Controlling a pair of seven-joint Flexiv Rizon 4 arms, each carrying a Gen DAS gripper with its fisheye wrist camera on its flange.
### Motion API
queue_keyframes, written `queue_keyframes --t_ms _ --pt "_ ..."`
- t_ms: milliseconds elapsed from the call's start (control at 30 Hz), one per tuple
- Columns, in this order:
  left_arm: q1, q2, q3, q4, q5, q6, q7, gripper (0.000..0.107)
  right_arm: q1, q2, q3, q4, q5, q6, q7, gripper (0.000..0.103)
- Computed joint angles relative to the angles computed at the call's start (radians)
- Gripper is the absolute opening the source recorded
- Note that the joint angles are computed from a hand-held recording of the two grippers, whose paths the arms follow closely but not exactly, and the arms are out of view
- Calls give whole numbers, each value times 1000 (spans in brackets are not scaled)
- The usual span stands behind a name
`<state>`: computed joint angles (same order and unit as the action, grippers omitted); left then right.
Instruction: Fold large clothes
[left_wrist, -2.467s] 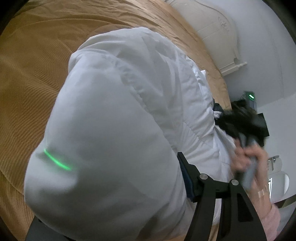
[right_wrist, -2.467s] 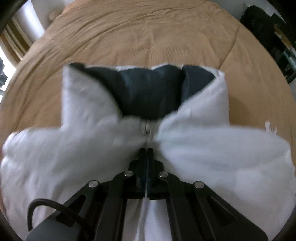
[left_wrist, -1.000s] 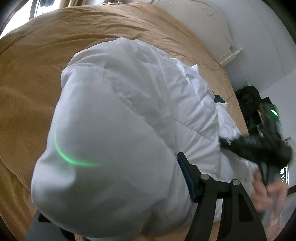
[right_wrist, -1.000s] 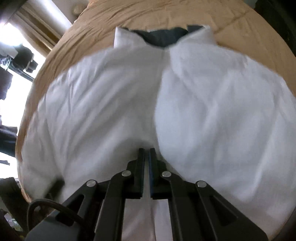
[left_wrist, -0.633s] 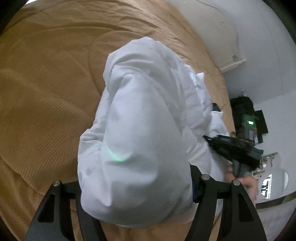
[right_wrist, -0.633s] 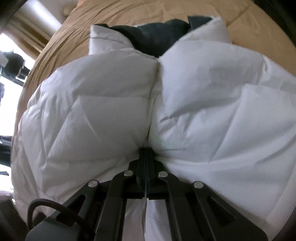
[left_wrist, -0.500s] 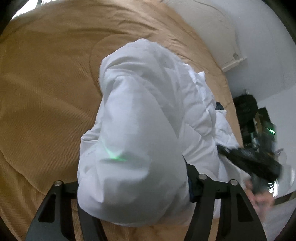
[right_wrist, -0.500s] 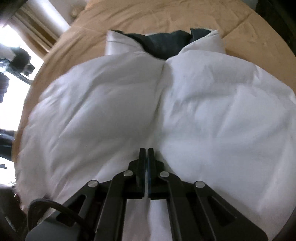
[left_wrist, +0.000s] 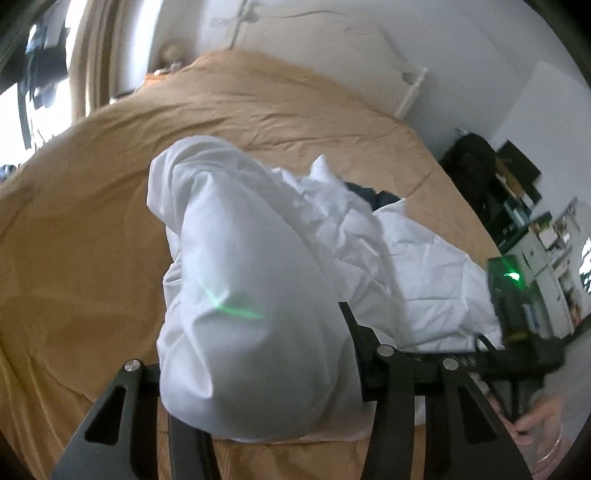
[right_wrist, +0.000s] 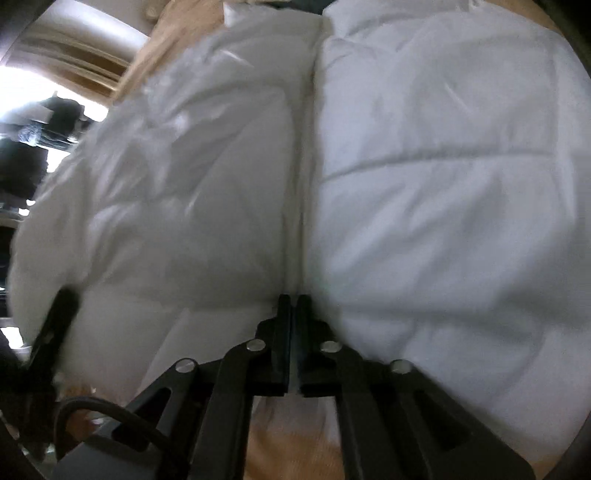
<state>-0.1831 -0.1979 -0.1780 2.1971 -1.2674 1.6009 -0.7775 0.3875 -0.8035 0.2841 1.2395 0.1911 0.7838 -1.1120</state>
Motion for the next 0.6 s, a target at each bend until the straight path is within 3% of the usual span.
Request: queue_keyframes --t_ms 100,167,267,333,433,500,600 --pt "-6 5 38 -8 160 -59 -100 48 -5 15 6 24 -5 -28 -31 10" --pt "-9 6 47 -14 265 -82 -156 48 1 -13 1 18 7 -24 -10 1" --pt "-39 0 84 -46 505 -71 -240 46 1 -42 -8 -8 31 -37 -15 0" --pt "-60 4 100 -78 635 -84 -273 46 -51 -58 52 -30 48 -37 -32 0" --pt "-126 -22 175 -180 894 -159 -385 47 -128 36 89 81 171 18 -112 0" --pt "-170 -52 210 -260 1053 -229 -449 48 -120 148 34 214 152 157 -126 6" --pt "-242 -121 239 -395 1260 -336 -544 48 -112 284 -58 403 87 325 -34 21"
